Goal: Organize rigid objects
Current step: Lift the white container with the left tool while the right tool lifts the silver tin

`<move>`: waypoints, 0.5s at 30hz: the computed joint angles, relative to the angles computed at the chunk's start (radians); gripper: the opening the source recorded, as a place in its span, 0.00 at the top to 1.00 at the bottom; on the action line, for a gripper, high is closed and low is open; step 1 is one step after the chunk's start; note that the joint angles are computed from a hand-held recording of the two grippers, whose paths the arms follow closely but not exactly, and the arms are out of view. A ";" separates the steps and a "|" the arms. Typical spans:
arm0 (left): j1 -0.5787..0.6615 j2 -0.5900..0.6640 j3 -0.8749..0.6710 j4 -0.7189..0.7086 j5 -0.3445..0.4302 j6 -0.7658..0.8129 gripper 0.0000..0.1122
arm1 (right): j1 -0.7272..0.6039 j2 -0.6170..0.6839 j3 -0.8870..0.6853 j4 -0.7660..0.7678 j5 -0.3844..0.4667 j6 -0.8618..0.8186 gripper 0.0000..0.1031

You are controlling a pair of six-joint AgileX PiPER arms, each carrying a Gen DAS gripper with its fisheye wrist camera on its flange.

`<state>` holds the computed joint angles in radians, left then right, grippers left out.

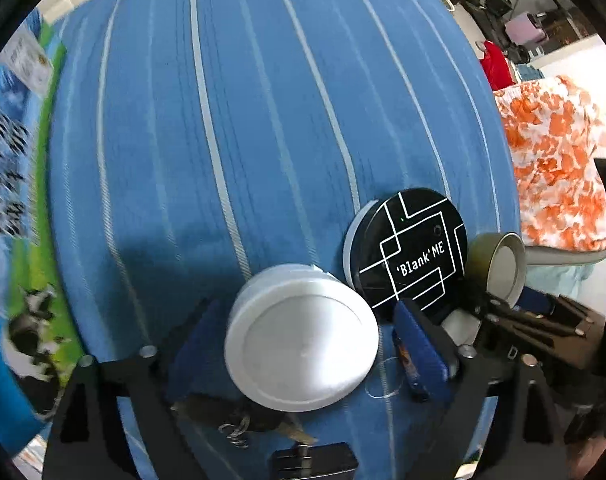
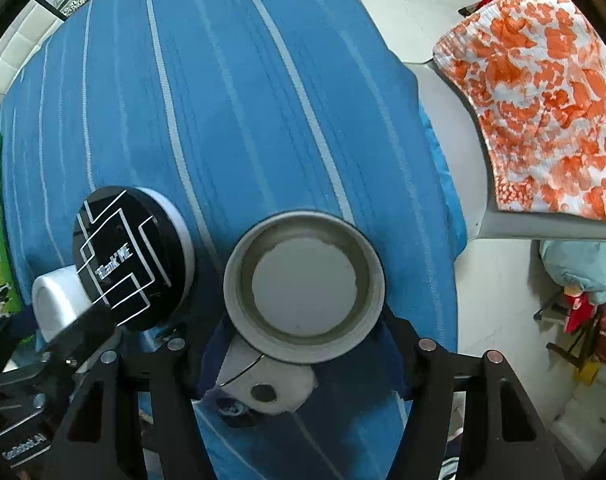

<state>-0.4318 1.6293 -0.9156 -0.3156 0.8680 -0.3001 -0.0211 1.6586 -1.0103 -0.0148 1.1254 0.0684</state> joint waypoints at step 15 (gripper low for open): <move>-0.028 -0.034 0.027 0.091 0.045 -0.028 0.28 | 0.037 -0.041 0.037 -0.014 -0.014 0.035 0.35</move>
